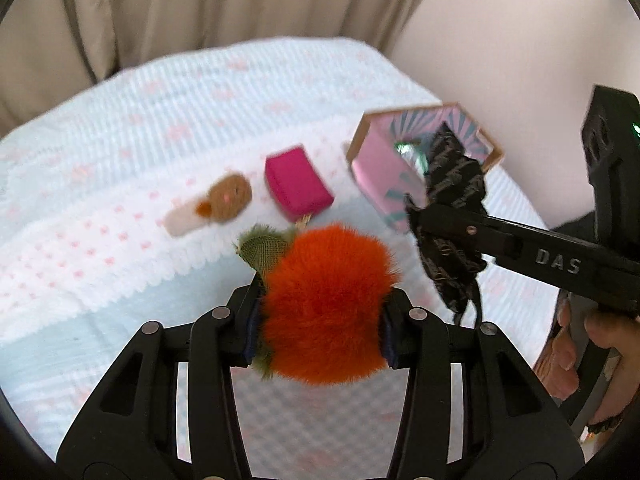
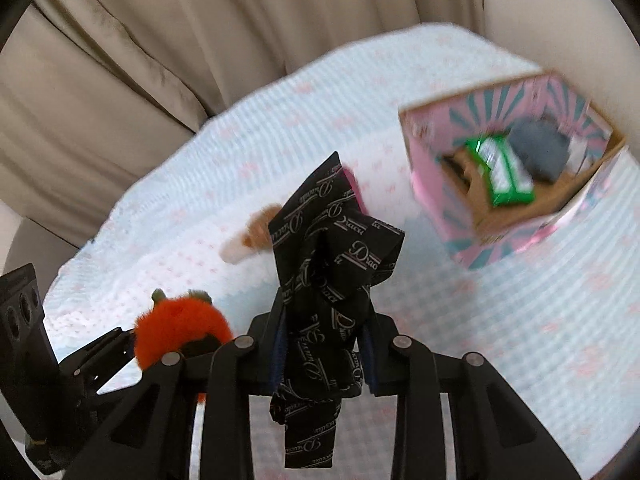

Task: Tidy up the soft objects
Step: 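Lift and carry the pompom with the left tool while the right tool carries the scrunchie to the box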

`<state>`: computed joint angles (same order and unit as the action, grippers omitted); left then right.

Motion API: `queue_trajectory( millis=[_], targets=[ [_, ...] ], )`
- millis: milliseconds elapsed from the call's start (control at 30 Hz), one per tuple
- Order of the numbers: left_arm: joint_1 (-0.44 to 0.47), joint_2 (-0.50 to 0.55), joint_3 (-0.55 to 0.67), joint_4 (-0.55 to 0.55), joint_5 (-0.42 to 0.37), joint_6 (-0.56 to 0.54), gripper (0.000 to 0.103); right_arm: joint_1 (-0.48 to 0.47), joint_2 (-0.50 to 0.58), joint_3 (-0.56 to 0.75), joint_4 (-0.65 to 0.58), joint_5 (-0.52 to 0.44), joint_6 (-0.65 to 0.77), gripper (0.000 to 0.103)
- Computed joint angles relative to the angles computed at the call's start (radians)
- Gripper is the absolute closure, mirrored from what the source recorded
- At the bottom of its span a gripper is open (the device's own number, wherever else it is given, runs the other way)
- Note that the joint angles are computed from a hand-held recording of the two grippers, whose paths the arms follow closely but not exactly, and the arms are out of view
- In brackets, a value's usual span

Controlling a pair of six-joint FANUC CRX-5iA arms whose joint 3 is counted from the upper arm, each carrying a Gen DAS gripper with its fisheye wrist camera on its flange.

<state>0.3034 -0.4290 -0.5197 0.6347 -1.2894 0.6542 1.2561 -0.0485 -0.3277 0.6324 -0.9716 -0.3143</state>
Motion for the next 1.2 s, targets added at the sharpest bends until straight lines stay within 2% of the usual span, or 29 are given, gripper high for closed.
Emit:
queue_trajectory(
  millis=[133, 200, 333, 467, 633, 767, 933, 1033, 1200],
  targets=[
    [-0.043, -0.018, 0.109, 0.0, -0.028, 0.143, 0.062, 0.03, -0.063, 0.042, 0.024, -0.108, 0.038, 0.075],
    [-0.082, -0.017, 0.163, -0.008, -0.017, 0.212, 0.062, 0.045, -0.103, 0.058, 0.037, -0.16, 0.072, 0.075],
    [-0.179, -0.01, 0.26, -0.044, -0.002, 0.38, 0.062, 0.054, -0.181, 0.059, 0.055, -0.208, 0.127, 0.075],
    [-0.334, 0.017, 0.368, -0.146, 0.043, 0.569, 0.062, 0.043, -0.283, 0.038, 0.049, -0.243, 0.223, 0.075],
    [-0.547, 0.101, 0.494, -0.283, 0.116, 0.819, 0.062, 0.008, -0.399, 0.006, 0.024, -0.278, 0.347, 0.075],
    [-0.692, 0.194, 0.593, -0.389, 0.158, 0.978, 0.062, -0.08, -0.484, -0.018, -0.03, -0.282, 0.485, 0.075],
    [-0.817, 0.316, 0.702, -0.487, 0.171, 1.124, 0.062, -0.23, -0.535, -0.027, -0.125, -0.249, 0.664, 0.075],
    [-0.869, 0.388, 0.763, -0.53, 0.163, 1.194, 0.062, -0.353, -0.546, -0.022, -0.211, -0.212, 0.788, 0.075],
    [-0.914, 0.493, 0.841, -0.587, 0.129, 1.287, 0.062, -0.601, -0.497, 0.022, -0.428, -0.151, 1.058, 0.075]
  ],
)
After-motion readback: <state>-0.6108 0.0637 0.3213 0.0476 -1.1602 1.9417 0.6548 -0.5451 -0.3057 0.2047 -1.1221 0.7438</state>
